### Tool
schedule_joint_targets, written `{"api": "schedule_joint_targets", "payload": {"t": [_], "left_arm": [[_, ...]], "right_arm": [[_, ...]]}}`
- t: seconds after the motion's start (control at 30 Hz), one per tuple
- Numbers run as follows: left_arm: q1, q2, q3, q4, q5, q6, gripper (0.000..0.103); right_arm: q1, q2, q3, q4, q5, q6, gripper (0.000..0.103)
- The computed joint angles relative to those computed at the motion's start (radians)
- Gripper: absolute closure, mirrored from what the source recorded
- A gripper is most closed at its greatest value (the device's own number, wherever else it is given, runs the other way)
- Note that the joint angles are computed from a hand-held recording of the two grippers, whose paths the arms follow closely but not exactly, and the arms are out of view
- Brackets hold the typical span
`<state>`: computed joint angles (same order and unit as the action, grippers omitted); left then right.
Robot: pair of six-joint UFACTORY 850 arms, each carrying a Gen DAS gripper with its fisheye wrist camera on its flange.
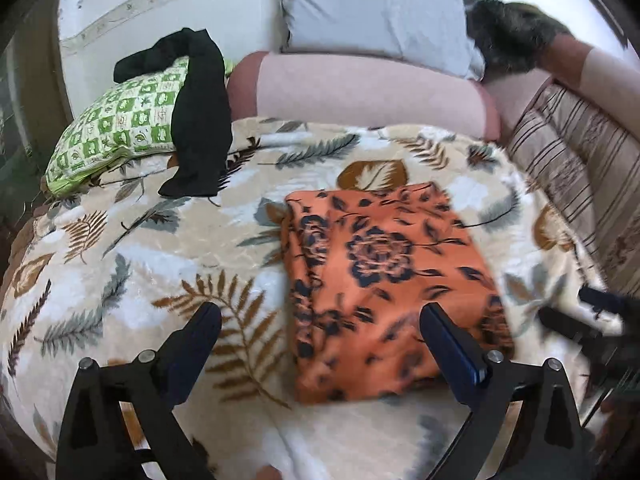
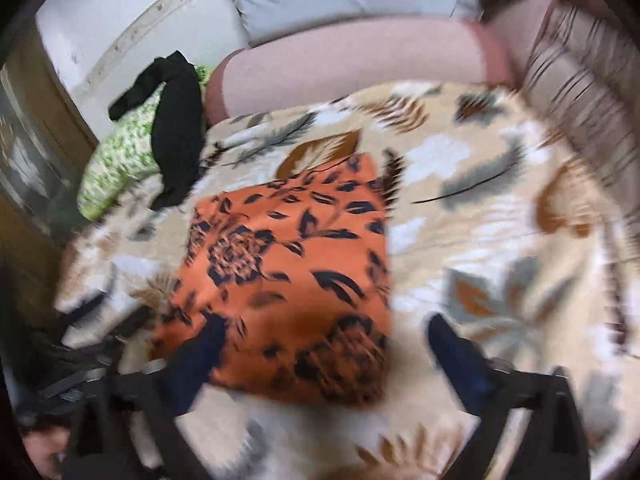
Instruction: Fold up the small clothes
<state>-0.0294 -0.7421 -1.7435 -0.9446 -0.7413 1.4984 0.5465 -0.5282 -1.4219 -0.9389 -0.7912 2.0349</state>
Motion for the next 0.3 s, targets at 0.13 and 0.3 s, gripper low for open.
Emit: {"api": "schedule_joint_targets", "payload": {"t": [0.13, 0.3], "left_arm": [[0.003, 0.063, 0.077, -0.013, 0.002, 0.056, 0.004], [0.029, 0.124, 0.141, -0.128, -0.040, 0.176, 0.001]], "right_arm": [[0.062, -0.019, -0.052, 0.091, -0.133, -0.094, 0.000], [0.098, -0.016, -0.066, 0.092, -0.192, -0.108, 0.000]]}}
